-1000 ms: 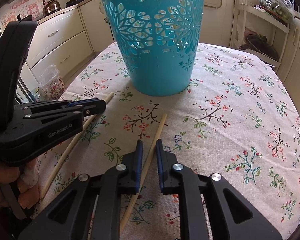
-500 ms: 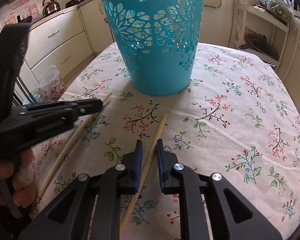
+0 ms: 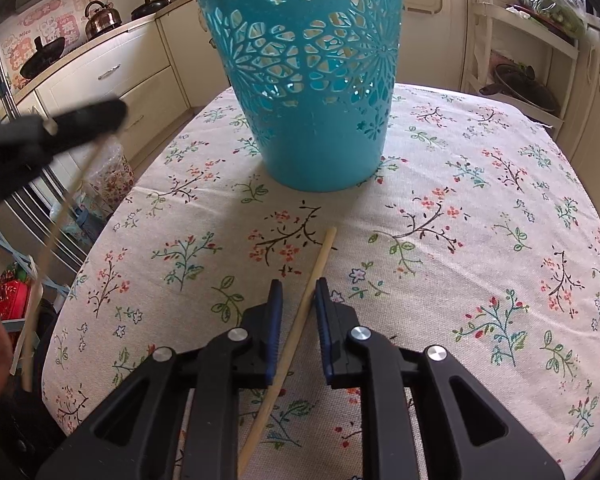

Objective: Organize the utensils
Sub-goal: 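Lower the stick into the teal basket and open the left tool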

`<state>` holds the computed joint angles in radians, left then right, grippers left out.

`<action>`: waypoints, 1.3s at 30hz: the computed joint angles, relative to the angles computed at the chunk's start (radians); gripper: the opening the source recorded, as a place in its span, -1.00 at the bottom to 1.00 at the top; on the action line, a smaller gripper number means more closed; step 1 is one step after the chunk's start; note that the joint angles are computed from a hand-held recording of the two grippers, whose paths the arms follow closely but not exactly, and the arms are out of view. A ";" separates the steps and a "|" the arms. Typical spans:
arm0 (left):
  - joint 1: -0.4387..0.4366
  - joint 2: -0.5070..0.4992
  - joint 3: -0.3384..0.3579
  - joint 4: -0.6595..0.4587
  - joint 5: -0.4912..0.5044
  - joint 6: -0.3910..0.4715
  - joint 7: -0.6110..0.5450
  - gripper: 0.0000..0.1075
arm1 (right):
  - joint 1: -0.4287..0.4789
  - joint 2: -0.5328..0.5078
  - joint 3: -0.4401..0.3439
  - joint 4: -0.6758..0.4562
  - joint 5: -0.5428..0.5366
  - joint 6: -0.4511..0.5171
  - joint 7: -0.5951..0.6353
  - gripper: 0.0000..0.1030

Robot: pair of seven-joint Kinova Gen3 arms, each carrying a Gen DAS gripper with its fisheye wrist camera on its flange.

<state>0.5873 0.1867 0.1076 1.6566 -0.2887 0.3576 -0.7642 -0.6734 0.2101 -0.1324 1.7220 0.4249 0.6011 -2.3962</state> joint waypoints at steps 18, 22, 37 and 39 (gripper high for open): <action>0.271 0.054 -0.377 -0.262 -0.210 -0.158 0.255 -0.90 | -0.015 0.003 -0.004 -0.006 0.028 0.018 0.002 -0.51; 0.258 0.132 -0.391 -0.364 -0.218 -0.159 0.264 -0.90 | -0.012 0.003 -0.004 -0.003 0.023 0.012 0.005 -0.51; -0.143 0.214 0.094 -0.508 0.230 0.110 -0.255 -0.89 | 0.011 -0.005 -0.004 0.009 -0.029 -0.019 0.037 -0.51; -0.205 0.242 0.184 -0.552 0.281 0.191 -0.328 -0.84 | 0.012 -0.005 -0.004 0.010 -0.029 -0.019 0.038 -0.51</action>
<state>0.3824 0.4290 0.2918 1.1049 -0.0081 0.5488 -1.0925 -0.6615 0.2047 -0.1361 1.7320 0.3958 0.5819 -2.3582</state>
